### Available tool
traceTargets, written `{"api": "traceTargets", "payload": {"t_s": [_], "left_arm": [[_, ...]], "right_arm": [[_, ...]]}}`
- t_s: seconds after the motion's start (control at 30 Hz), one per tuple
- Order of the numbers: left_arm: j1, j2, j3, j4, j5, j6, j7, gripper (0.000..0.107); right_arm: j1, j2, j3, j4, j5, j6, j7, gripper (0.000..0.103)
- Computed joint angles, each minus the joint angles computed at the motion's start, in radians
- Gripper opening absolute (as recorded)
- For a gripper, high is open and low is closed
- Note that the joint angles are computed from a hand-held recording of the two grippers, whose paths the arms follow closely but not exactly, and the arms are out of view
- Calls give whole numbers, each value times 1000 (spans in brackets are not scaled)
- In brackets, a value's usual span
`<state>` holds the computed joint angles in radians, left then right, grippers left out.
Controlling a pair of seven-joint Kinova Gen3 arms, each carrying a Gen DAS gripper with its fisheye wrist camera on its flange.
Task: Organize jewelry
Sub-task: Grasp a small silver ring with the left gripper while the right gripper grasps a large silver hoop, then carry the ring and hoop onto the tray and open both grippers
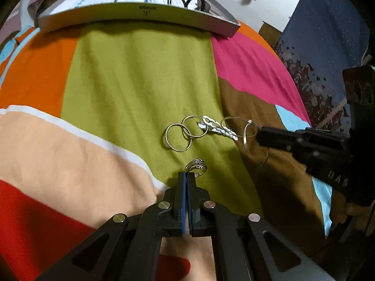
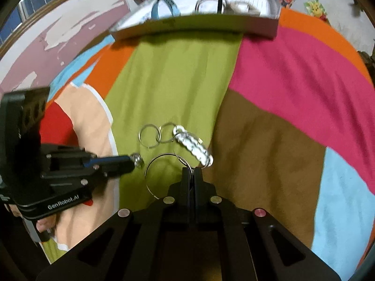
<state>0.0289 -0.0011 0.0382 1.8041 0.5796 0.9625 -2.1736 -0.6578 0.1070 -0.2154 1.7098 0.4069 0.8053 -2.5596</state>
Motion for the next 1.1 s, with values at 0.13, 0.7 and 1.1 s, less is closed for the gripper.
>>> {"api": "traceTargets", "payload": {"t_s": [0.13,0.7,1.1], "left_arm": [[10,-37,-1,26,3,-45,9,2],[30,-76,-27,-11,83,-131,-7,1],[-8,36,-8,-294,-38,-159,213,1]], "right_arm": [[0,-45,-3,37,61,-22,-66,3],[-9,-104,-72,105,435,-41,-411,3],[19,-40,-28,-35,694,-41,-496,3]]}}
